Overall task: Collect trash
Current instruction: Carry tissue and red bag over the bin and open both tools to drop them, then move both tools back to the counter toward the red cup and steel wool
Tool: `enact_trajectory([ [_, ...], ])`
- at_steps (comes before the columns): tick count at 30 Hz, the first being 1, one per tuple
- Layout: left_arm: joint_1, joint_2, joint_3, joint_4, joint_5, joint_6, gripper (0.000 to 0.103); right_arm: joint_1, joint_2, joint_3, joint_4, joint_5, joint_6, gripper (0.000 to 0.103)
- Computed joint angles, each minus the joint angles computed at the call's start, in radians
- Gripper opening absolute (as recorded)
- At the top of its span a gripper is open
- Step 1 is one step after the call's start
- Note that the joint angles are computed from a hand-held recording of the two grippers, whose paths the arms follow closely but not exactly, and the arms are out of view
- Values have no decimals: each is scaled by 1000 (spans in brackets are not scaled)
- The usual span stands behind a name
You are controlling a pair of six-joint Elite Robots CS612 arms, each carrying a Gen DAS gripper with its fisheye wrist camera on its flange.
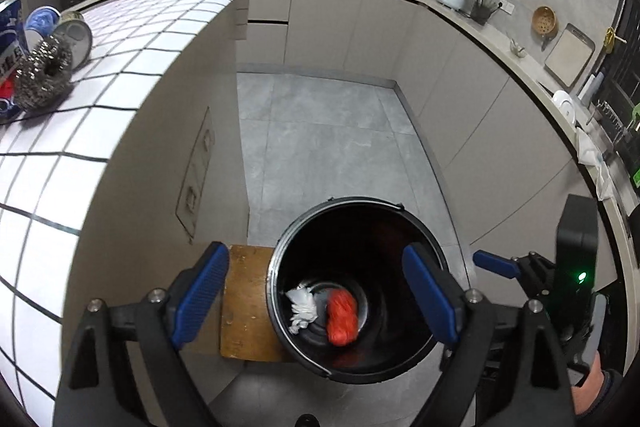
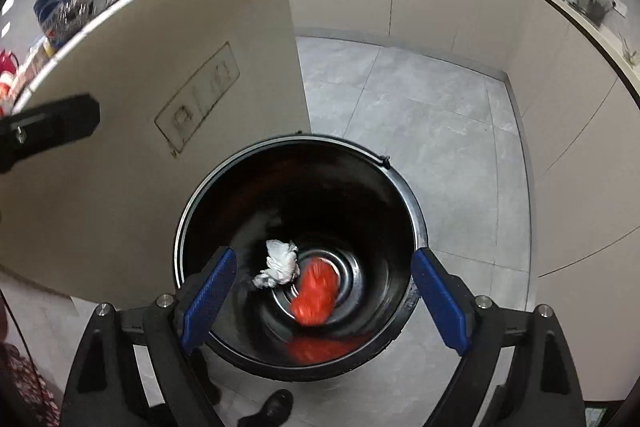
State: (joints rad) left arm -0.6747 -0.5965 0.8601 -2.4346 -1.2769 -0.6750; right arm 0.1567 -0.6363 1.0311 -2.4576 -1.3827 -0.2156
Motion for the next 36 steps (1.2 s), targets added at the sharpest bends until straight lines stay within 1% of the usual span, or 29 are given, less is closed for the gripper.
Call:
enact_trajectory([
  [4,3,-5,10,-12,18,5,90,0,-12,15,-27,1,12,91],
  [7,4,1,-4,-10,30,1,90,2,-21,24,-39,-1,21,91],
  [10,4,-3,-1,-11,45,-3,90,4,-22,17,-42,-8,31,91],
  [14,3,-16,9,-20,65,-1,90,4,-39,35,-79,-11,59,91],
  [19,0,-48,50,-66,102,-3,90,3,-50,33,-105,-19,131,91],
  [23,-1,-68,71,-76,141,-6,90,4,-56,28,-114,-8,181,91],
  [25,1,-79,87,-76,161,-14,90,7,-59,25,-115,-9,189,91],
  [27,3,-95,113,-86,173,-29,90,11,-61,22,-117,6,191,91],
  [29,3,-117,147,-103,185,-42,90,15,-68,25,-123,14,191,91],
  [31,2,-144,193,-126,215,-54,90,20,-73,25,-131,33,189,91],
  [36,8,-200,284,-144,270,-95,90,40,-75,12,-143,76,187,91],
])
